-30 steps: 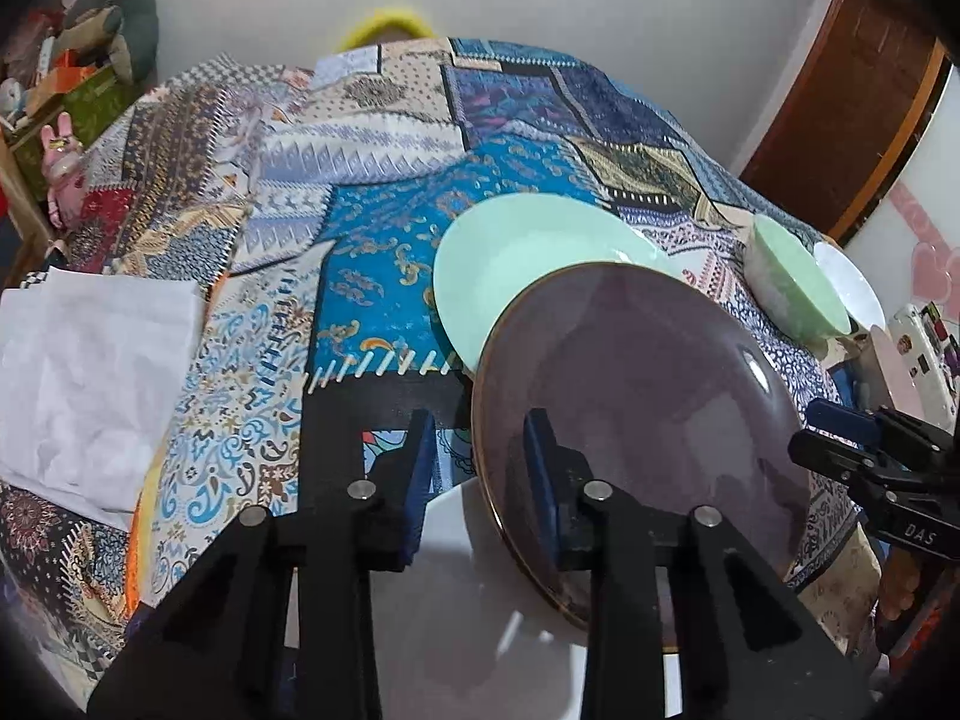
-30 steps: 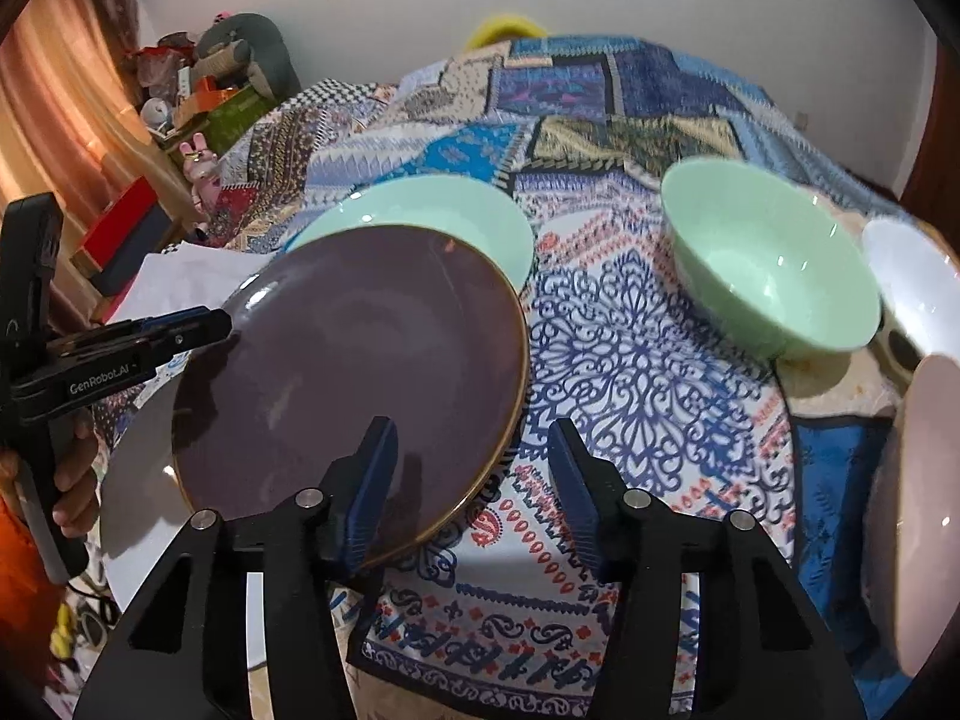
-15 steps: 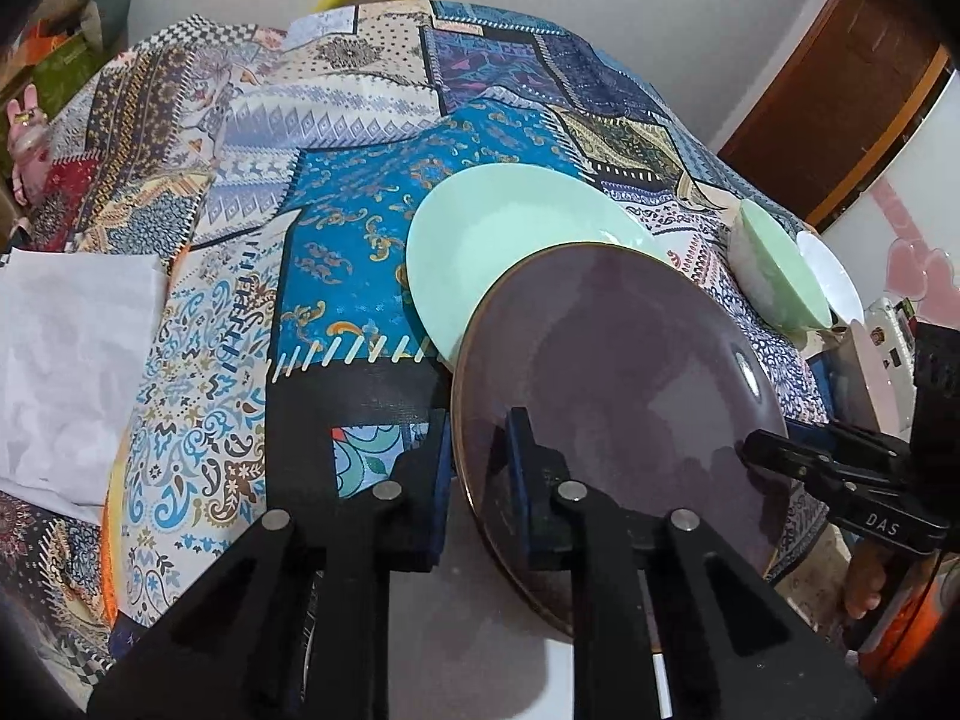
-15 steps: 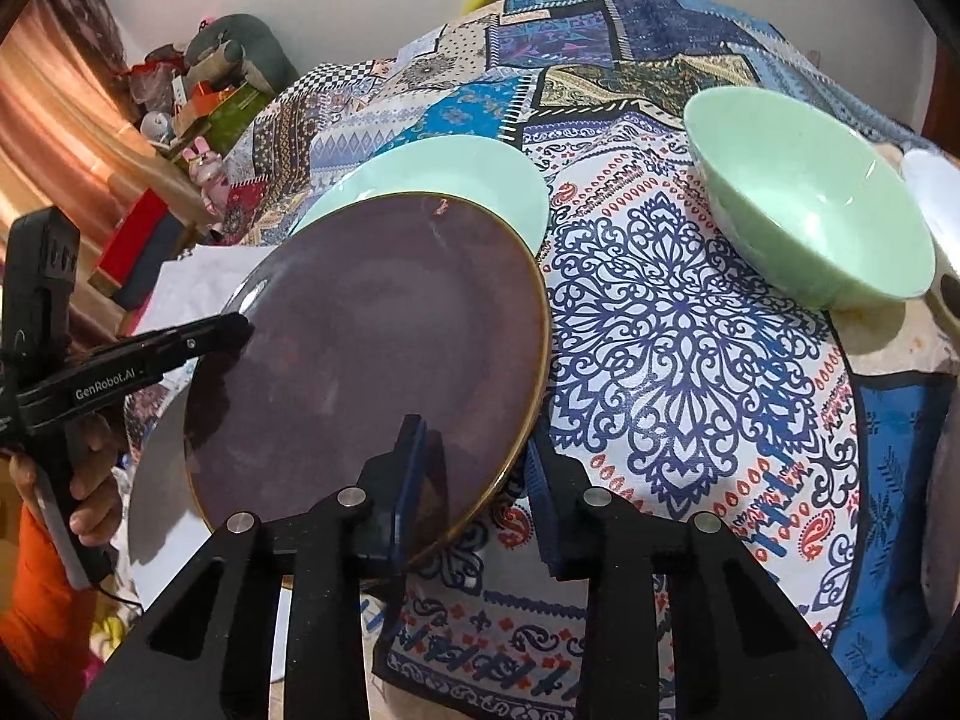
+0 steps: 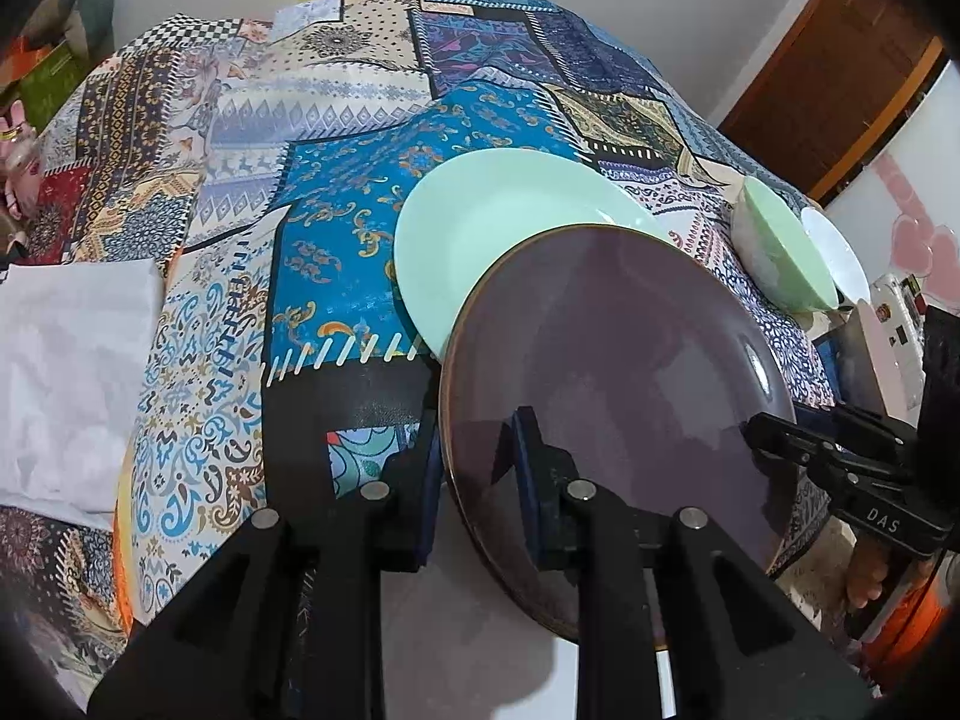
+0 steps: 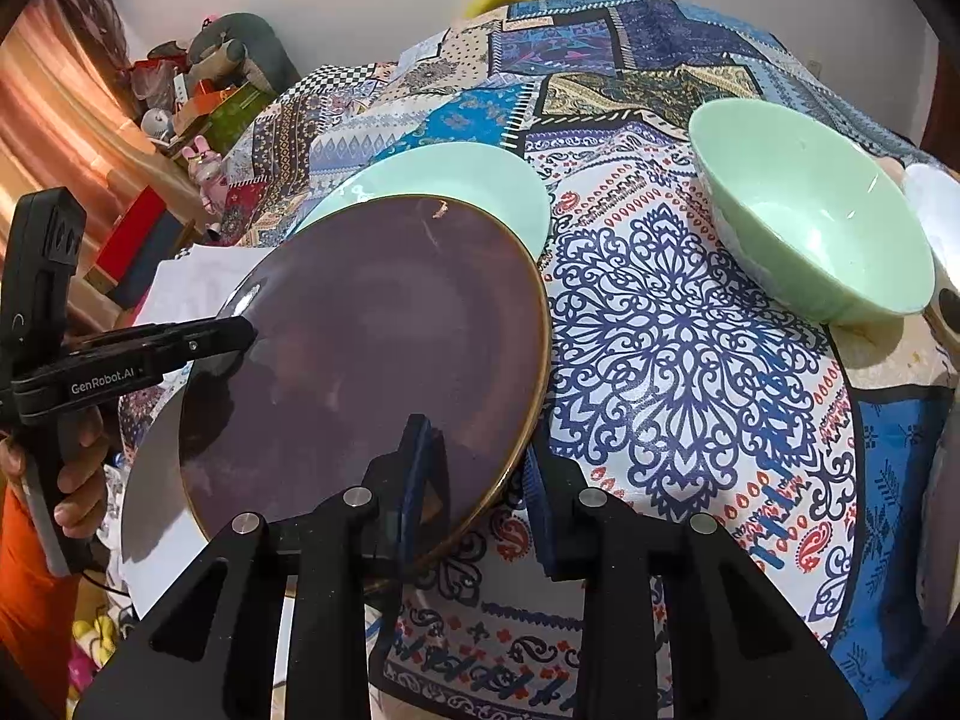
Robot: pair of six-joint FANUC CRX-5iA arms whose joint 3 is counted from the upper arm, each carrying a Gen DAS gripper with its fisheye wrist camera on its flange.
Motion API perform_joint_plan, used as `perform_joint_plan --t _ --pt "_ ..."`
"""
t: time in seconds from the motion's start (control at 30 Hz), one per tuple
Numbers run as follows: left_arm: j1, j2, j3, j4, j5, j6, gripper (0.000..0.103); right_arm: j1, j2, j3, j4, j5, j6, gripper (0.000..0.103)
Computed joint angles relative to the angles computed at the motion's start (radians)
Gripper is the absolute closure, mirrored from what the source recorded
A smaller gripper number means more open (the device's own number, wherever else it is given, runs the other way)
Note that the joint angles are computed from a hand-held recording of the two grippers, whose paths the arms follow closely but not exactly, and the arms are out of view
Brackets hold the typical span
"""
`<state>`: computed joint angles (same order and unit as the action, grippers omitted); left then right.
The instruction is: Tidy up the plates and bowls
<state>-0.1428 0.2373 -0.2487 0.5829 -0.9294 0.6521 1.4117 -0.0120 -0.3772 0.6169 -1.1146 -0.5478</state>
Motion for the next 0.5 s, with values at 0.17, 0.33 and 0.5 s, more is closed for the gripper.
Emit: perform_joint_plan --t 0.17,0.33,0.5 --pt "0.007 -0.024 -0.024 0.006 0.006 0.014 0.081 0.013 -0.009 -0.017 0.033 -0.002 -0.033 0.077" --pt "0.005 -0.077 -0.077 0.028 0.048 -0.017 0.081 0.028 -0.014 -0.024 0.057 -0.017 -0.051 0.077" --pt "0.004 -0.129 -0.119 0.059 0.059 -0.043 0.081 0.053 -0.024 -0.024 0.077 -0.063 -0.067 0.077"
